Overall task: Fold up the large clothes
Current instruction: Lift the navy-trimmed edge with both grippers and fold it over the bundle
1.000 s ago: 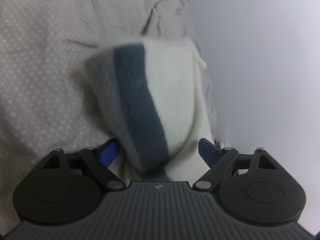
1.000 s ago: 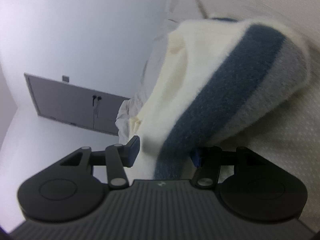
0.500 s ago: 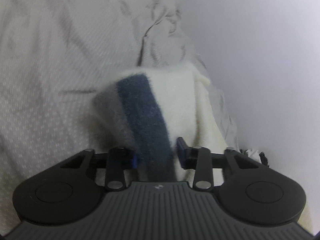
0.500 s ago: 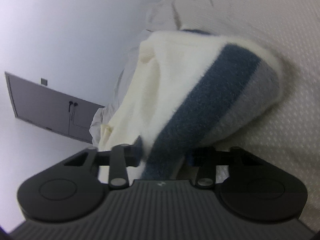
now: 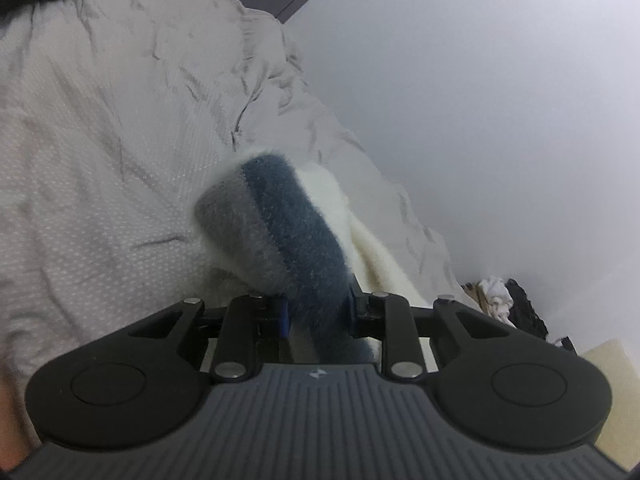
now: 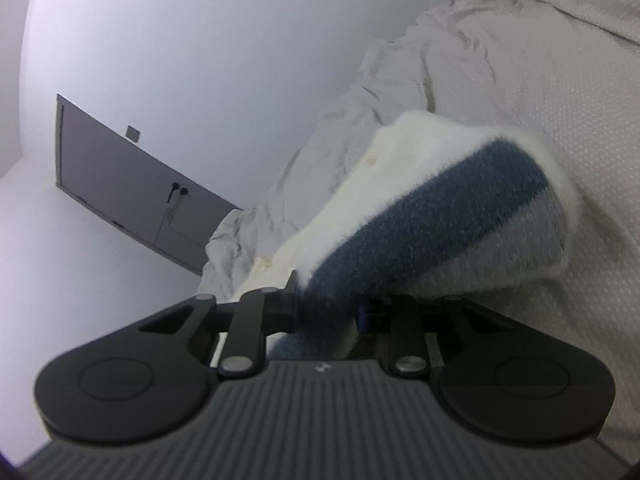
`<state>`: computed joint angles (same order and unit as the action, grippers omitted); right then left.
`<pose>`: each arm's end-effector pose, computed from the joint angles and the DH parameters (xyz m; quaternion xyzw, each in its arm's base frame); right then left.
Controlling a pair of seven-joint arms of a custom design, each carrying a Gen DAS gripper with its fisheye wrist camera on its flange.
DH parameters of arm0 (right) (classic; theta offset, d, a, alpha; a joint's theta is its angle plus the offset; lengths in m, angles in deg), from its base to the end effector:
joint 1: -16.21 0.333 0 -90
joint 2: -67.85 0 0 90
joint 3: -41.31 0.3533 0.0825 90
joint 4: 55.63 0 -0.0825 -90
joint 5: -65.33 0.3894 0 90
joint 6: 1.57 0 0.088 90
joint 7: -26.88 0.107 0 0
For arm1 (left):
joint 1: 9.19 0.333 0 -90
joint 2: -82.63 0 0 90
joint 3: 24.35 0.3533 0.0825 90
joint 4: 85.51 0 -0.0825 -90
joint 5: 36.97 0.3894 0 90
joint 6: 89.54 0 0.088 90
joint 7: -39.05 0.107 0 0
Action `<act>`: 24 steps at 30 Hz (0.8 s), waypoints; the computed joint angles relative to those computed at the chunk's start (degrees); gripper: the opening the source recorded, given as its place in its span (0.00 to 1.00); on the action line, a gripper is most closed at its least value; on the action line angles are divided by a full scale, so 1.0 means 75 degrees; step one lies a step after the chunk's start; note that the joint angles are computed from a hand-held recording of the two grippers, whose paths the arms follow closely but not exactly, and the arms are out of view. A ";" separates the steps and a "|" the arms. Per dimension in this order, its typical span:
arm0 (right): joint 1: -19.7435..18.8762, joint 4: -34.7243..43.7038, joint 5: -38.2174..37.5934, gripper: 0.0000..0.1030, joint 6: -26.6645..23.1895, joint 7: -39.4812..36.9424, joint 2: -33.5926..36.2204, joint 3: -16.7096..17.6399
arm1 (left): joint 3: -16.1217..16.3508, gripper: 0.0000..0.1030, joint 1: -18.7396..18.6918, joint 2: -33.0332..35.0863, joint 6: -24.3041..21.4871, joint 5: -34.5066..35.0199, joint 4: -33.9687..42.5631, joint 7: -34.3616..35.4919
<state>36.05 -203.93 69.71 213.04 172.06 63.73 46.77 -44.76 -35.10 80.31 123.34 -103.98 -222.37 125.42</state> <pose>0.4395 0.1974 0.4706 -0.3775 0.7249 -0.0503 0.5740 0.4111 -0.2574 0.4828 -0.7591 0.3743 -0.5166 0.1296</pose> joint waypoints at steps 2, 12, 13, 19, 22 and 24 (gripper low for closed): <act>0.0027 -0.0103 0.0135 0.28 -0.0213 -0.0079 -0.0295 0.0055 | -0.0233 0.28 -0.0157 -0.0429 0.0109 -0.0626 -0.0170 0.0752; 0.0333 -0.1045 0.0002 0.29 -0.0648 0.0497 -0.1376 -0.0106 | -0.0504 0.29 -0.0650 -0.1291 -0.0065 -0.2083 -0.0583 0.1836; 0.0352 -0.1037 -0.0055 0.29 -0.0678 0.0559 -0.1342 -0.0156 | -0.0452 0.30 -0.0638 -0.1321 -0.0185 -0.2098 -0.0585 0.1806; 0.0436 -0.0968 -0.0925 0.39 -0.0271 0.1082 -0.1139 -0.0542 | -0.0467 0.35 -0.0494 -0.1339 -0.0330 -0.1700 -0.0731 0.1399; 0.0399 -0.0918 -0.1337 0.47 -0.0123 0.1384 -0.1038 -0.0670 | -0.0437 0.48 -0.0431 -0.1367 -0.0359 -0.0943 -0.0908 0.0687; 0.0370 -0.0881 -0.1682 0.51 -0.0011 0.1682 -0.0974 -0.0800 | -0.0467 0.53 -0.0298 -0.1374 -0.0383 -0.0482 -0.0968 0.0258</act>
